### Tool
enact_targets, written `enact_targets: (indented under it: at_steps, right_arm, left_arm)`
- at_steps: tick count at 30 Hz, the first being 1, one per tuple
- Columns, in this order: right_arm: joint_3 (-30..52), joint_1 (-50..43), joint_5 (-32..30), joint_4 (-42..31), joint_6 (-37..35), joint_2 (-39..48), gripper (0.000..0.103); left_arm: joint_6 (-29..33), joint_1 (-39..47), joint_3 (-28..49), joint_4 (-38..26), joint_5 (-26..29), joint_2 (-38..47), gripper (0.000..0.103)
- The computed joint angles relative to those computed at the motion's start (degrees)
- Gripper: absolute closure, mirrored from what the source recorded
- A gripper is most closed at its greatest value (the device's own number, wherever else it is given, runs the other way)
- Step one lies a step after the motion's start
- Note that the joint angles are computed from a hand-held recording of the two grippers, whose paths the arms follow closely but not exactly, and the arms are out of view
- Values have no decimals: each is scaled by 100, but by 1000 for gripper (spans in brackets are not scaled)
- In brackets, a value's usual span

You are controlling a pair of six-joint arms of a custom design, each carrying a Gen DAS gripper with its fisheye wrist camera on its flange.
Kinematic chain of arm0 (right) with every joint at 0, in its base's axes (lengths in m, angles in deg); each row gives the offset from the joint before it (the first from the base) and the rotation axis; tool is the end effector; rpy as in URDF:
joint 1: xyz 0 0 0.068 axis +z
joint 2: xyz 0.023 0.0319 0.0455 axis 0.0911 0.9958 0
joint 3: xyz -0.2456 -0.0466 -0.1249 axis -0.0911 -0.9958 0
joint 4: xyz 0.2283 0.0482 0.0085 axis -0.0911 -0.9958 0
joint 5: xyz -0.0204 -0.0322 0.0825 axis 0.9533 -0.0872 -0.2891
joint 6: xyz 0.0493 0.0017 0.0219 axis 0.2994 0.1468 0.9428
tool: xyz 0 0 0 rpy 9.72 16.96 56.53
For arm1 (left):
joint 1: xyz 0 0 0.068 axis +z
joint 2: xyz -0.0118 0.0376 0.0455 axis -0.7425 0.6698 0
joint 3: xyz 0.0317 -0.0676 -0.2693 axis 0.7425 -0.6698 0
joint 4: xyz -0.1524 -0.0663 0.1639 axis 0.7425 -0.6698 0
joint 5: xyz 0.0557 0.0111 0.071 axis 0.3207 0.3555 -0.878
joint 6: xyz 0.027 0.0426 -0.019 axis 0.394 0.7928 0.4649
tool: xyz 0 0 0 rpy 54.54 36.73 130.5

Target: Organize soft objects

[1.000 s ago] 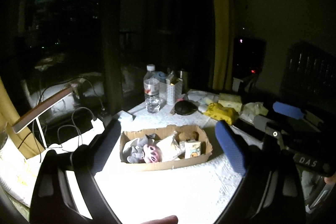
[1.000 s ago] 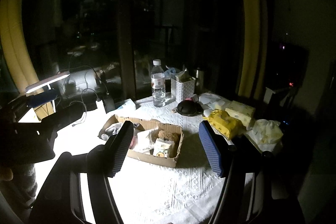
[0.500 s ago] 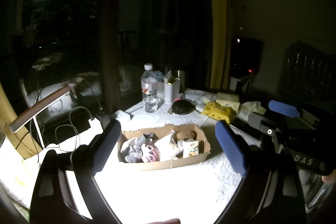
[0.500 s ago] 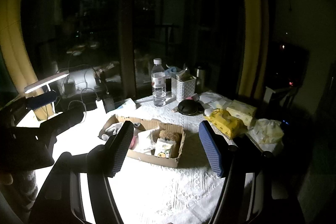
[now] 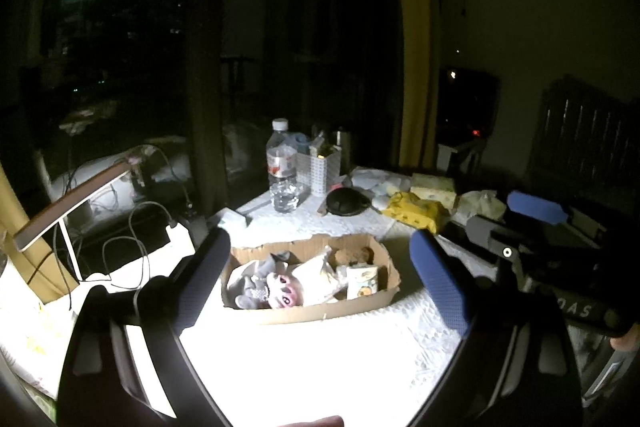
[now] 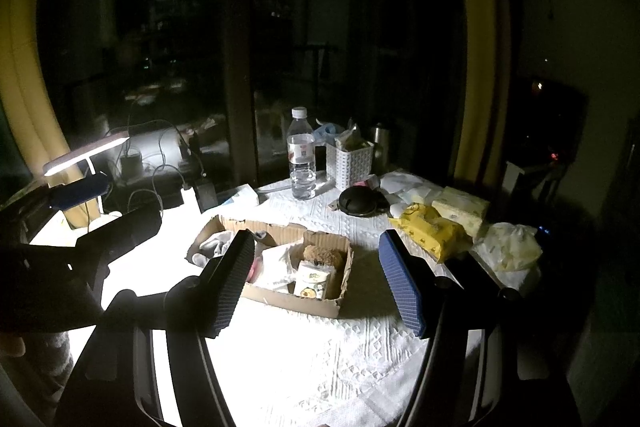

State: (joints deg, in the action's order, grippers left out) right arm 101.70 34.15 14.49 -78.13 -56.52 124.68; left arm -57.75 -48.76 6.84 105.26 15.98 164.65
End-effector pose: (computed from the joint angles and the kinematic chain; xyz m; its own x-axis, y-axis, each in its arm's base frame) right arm 0.3159 0.1713 0.2517 -0.4264 -0.1898 -0.8844 -0.4046 0.9145 -0.0012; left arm 0.2787 -0.0054 0.2418 -0.4077 -0.0436 -0.9121 0.0288 0.9977 -0.0606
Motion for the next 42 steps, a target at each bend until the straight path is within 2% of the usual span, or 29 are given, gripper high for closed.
enact_targets:
  at_steps: [24, 42]
  right_arm:
    - [42, 20, 10, -23, 2, 49, 35]
    - [33, 16, -21, -36, 15, 78, 35]
  left_arm:
    - [-4, -32, 11, -10, -43, 19, 11]
    - [-105, -7, 69, 188, -215, 389, 11]
